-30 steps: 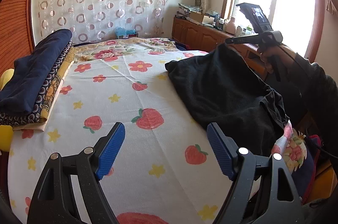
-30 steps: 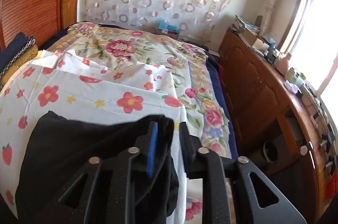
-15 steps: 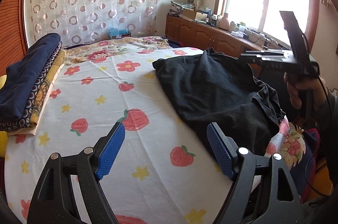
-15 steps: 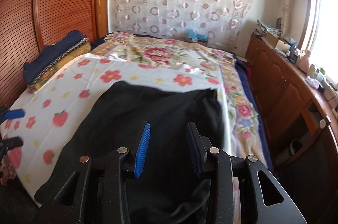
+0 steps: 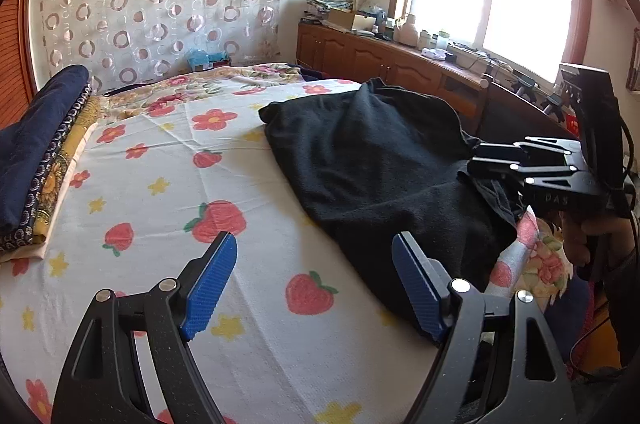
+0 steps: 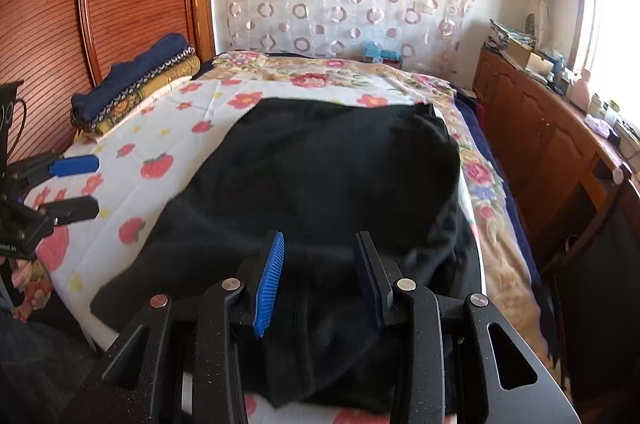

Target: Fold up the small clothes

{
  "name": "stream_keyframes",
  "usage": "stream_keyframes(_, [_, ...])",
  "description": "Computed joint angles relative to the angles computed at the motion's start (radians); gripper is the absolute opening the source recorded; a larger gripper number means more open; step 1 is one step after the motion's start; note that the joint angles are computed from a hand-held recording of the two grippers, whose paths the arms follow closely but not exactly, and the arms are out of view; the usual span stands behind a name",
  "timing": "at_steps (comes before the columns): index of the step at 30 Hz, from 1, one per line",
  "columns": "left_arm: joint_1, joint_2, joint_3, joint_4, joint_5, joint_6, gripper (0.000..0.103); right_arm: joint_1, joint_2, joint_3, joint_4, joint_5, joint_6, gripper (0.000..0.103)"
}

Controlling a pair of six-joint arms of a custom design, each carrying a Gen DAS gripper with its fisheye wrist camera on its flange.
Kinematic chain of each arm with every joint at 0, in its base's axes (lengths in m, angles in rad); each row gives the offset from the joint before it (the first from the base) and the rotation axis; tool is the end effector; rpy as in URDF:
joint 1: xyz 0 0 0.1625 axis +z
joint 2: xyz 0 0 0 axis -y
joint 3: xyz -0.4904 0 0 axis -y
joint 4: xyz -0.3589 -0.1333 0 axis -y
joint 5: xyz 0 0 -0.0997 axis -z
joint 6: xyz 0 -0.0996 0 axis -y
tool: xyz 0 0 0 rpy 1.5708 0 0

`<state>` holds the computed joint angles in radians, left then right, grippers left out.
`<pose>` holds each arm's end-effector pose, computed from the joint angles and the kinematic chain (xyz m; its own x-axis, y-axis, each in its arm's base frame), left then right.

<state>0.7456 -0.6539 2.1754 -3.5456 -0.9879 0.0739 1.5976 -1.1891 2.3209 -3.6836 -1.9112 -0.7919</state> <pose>-0.2639 -0.4998 0.0712 -0.6927 0.4936 -0.5258 0.7136 0.5750 -0.4002 0.1126 -0.4658 0.3234 -0.6566 -0.2186 0.7219 -0.6864 0.5700 -0.4517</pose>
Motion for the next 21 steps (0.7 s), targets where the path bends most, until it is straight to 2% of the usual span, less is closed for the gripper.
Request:
stream_keyframes(9, [0.002,0.006,0.006,0.006,-0.021,-0.013,0.081,0.002,-0.001,-0.025,0.076,-0.020,0.039,0.038])
stream_keyframes(14, [-0.001,0.007,0.008,0.007,-0.027,-0.013,0.081,0.016,0.021,-0.048,0.080,-0.063,0.014,0.037])
stream_keyframes(16, [-0.001,0.008,0.006,0.012,-0.032,-0.014,0.081,0.012,0.005,-0.048,0.133,-0.065,0.006,0.011])
stream_keyframes(17, [-0.002,0.009,0.006,0.016,-0.033,-0.014,0.081,0.010,-0.005,-0.043,0.144,-0.063,0.000,0.005])
stream_keyframes(18, [-0.001,0.010,0.004,0.019,-0.035,-0.013,0.081,0.006,-0.020,-0.035,0.152,-0.054,-0.005,0.000])
stream_keyframes(21, [-0.004,0.012,0.004,0.024,-0.038,-0.014,0.081,-0.008,-0.072,-0.019,0.179,-0.031,0.002,0.000])
